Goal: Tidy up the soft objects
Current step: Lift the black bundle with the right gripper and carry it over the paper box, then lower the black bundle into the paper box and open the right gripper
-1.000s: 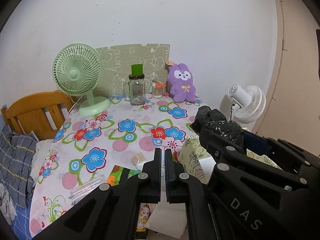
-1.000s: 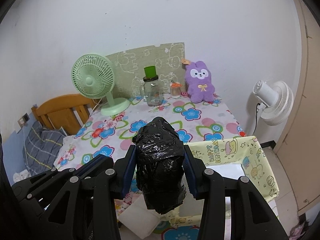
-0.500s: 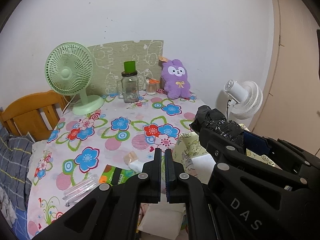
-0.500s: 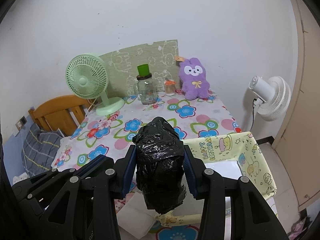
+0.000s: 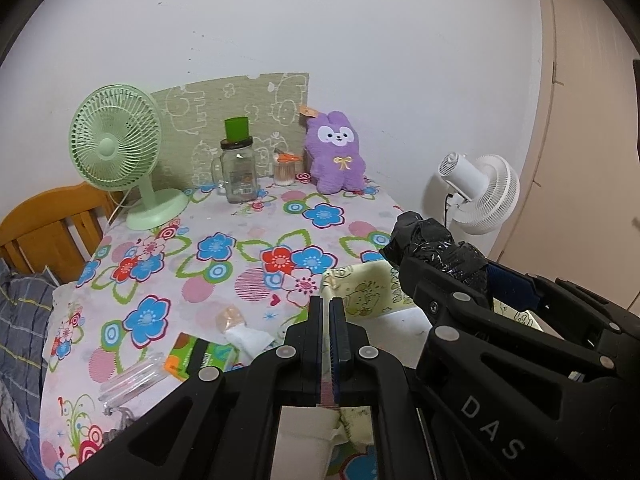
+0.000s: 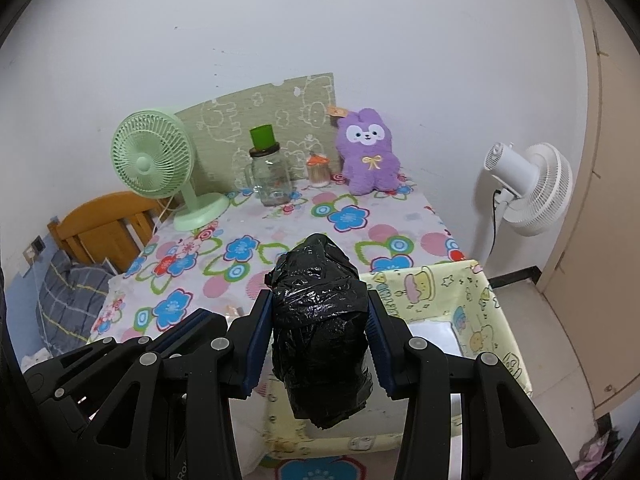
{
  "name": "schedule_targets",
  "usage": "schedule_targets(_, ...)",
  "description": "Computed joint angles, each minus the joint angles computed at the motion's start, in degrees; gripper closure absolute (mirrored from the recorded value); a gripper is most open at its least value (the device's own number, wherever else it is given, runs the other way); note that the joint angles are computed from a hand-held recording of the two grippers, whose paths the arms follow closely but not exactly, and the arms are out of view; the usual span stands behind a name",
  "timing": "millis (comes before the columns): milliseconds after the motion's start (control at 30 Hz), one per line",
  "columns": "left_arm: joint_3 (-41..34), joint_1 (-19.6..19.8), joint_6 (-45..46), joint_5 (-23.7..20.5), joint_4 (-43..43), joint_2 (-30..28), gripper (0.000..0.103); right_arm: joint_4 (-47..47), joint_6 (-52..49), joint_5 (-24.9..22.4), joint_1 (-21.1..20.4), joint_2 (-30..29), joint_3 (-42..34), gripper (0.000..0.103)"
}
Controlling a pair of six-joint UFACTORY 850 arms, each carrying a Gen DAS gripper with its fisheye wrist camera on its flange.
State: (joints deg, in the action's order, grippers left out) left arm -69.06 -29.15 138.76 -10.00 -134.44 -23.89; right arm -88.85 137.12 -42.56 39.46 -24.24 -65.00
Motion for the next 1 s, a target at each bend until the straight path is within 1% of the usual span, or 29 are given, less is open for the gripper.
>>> schedule_targets(267,-1.8,-1.6,-1.0,1.0,0.5,-1.9,0.103,-1.0,1.2,0.7,-1.4,0.9,2.1,0.055)
schedule_targets(400,-3.0,-2.2,-3.7,1.5,3.3,-3.1,0.103,-1.3,2.0,0.9,-2.2,1.3,3.1,0.055)
schedule_targets(633,-5.5,-3.5,-12.2,2.3,12.1,-5.6,0.103,-1.0,3.3,1.7,-3.8,1.7,4.9,0.055)
schedule_targets(767,-7.0,-4.1,-20.2,2.6,20.1,-7.0,0.103,0.0,3.4,2.0,-4.8,1.6,5.5,0.054)
schedule_targets(833,-7.7,-4.3,-22.7,2.9,22.6,-7.7,0.100,0.4,3.2,2.2,-5.2,1.5,5.6,0.054)
schedule_targets(900,-8.3,-4.5,-24.3,3.3,23.7,-8.3,0.087,0.6,3.3,2.3,-5.6,1.4,5.7,0.054)
schedule_targets(967,-8.8,-4.7,-24.7,3.5,23.8,-8.8,0.082,0.4,3.8,2.6,-5.8,1.4,6.0,0.054)
schedule_targets(1000,-9.0,-4.8,-23.9,3.7,23.0,-8.9,0.076,0.5,3.9,2.8,-6.0,1.4,6.1,0.054)
